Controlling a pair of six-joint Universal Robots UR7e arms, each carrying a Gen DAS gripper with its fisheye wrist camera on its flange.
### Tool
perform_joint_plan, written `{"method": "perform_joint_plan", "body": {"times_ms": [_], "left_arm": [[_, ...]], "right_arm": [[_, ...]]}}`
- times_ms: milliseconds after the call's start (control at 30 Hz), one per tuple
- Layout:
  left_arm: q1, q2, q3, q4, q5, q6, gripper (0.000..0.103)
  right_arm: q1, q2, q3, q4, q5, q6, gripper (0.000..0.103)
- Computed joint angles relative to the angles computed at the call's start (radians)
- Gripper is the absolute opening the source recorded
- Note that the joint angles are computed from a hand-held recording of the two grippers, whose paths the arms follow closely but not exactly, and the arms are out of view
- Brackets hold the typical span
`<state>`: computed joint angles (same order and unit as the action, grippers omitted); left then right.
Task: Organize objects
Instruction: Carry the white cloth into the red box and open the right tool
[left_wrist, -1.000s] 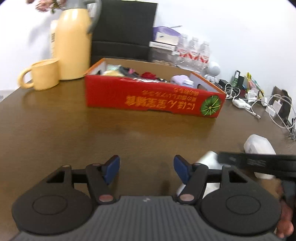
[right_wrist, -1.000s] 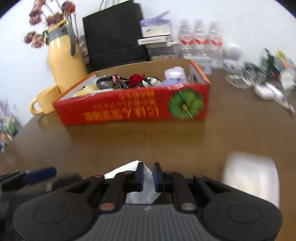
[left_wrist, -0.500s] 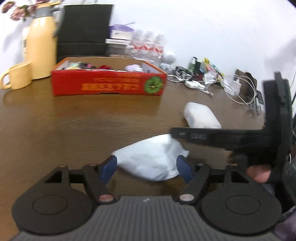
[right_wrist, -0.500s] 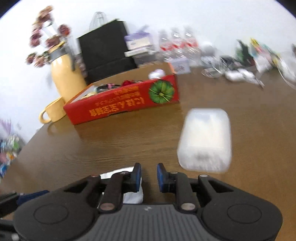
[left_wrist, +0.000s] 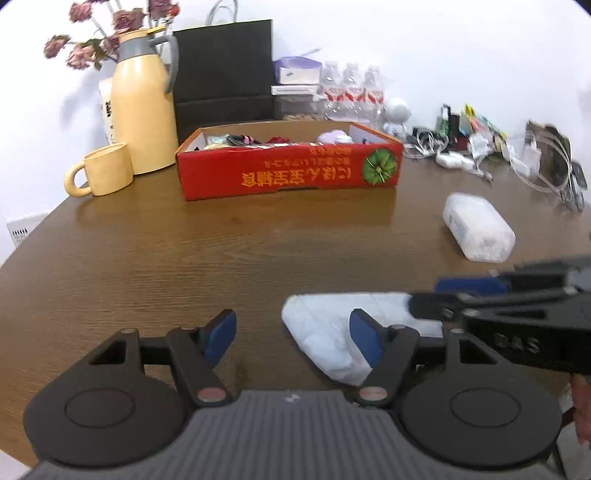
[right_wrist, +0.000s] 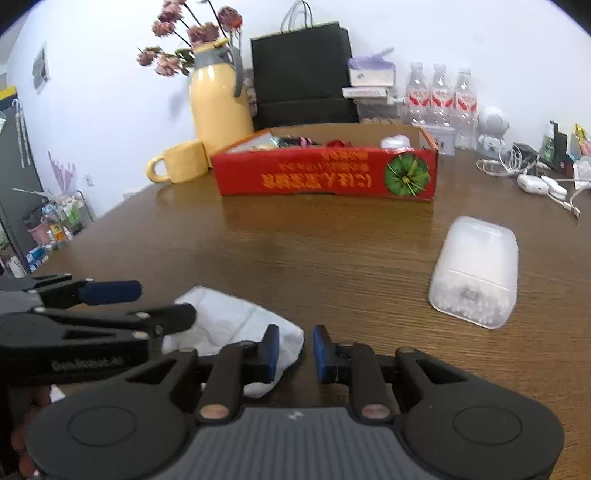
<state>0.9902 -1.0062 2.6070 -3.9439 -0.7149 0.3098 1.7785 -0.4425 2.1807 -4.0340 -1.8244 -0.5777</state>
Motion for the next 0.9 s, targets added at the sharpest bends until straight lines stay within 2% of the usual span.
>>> {"method": "perform_joint_plan", "body": {"times_ms": [67, 100, 200, 233, 267, 333, 433, 533, 633, 700, 833, 900], "left_arm": [[-0.005, -0.023, 0.011, 0.066, -0.017, -0.006, 0.046], [-0.006, -0.032, 0.017, 0.094, -0.023, -0.011, 0.041], [0.006, -0.038, 0.017, 0.097, -0.050, -0.015, 0.018], [0.007, -0.039, 0.018, 0.087, -0.059, -0.002, 0.013], [0.000, -0.030, 0.018, 0.066, -0.049, 0.014, 0.009], [0.005, -0.046, 0.010, 0.071, -0.078, 0.032, 0.007], [0.041, -0.119, -0.050, 0.130, -0.191, 0.069, 0.005], [0.106, -0.166, -0.214, 0.249, -0.348, 0.091, 0.005], [0.164, -0.112, -0.428, 0.341, -0.475, 0.118, 0.005], [0.187, -0.044, -0.574, 0.422, -0.485, 0.135, 0.005], [0.228, 0.112, -0.858, 0.585, -0.413, 0.131, 0.005], [0.256, 0.162, -0.975, 0.718, -0.404, 0.106, 0.005]], "right_arm": [[0.011, 0.015, -0.020, 0.002, -0.025, 0.001, 0.031], [0.015, 0.026, -0.033, 0.001, -0.042, -0.008, 0.031], [0.007, 0.053, -0.045, -0.036, -0.038, -0.039, 0.029], [0.008, 0.053, -0.042, -0.040, -0.037, -0.045, 0.024], [0.011, 0.051, -0.037, -0.039, -0.037, -0.050, 0.011], [0.025, 0.050, -0.032, -0.057, -0.050, -0.047, 0.009], [0.027, 0.029, -0.028, -0.134, 0.003, -0.023, 0.008], [0.050, -0.026, -0.090, -0.088, 0.016, -0.042, 0.008], [0.078, -0.049, -0.241, 0.005, 0.007, -0.107, 0.008], [0.091, -0.033, -0.390, 0.111, -0.042, -0.141, 0.008], [0.090, 0.069, -0.726, 0.420, -0.157, -0.133, 0.008], [0.085, 0.139, -0.869, 0.522, -0.206, -0.134, 0.008]]}}
